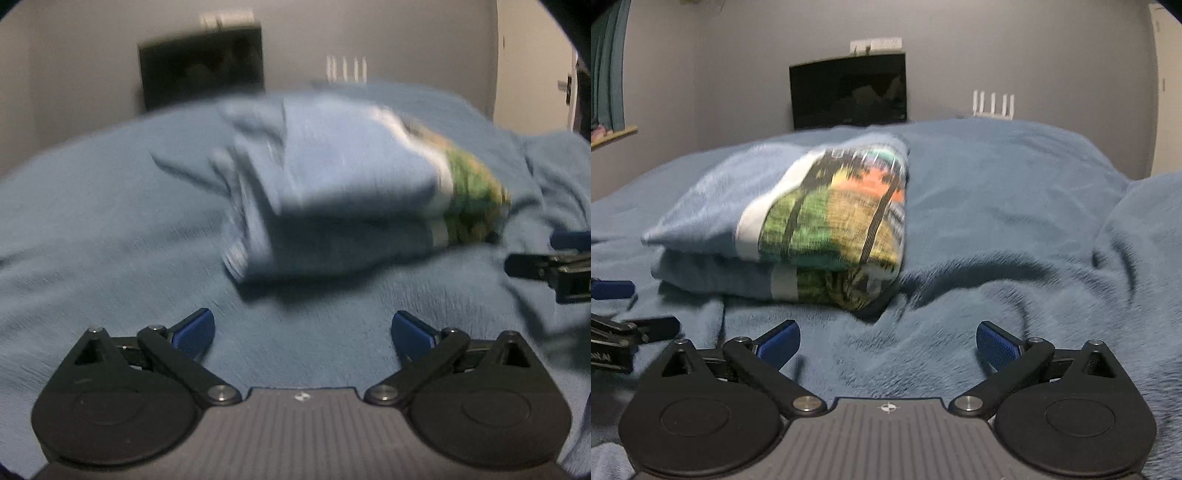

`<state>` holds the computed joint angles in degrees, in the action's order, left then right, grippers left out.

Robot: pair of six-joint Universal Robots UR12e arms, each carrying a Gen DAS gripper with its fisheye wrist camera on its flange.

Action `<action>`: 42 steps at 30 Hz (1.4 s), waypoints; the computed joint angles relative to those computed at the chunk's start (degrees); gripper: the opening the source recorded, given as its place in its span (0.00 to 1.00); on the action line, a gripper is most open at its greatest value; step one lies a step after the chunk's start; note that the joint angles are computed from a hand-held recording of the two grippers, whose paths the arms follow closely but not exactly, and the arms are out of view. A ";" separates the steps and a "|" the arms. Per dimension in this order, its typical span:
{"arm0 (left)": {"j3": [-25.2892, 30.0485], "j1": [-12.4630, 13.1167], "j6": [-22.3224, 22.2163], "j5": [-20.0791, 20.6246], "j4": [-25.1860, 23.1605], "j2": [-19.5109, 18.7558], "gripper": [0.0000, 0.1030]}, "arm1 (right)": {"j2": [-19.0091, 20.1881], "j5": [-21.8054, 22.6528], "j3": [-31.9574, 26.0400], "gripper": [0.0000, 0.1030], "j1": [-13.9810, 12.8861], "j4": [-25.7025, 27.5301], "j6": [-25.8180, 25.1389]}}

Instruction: Fold large clothes

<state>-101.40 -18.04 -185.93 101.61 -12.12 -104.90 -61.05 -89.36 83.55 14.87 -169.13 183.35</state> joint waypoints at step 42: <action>-1.87 -0.50 -0.06 1.57 4.49 -0.58 1.00 | 1.02 -2.84 -0.36 1.00 1.31 2.91 -4.08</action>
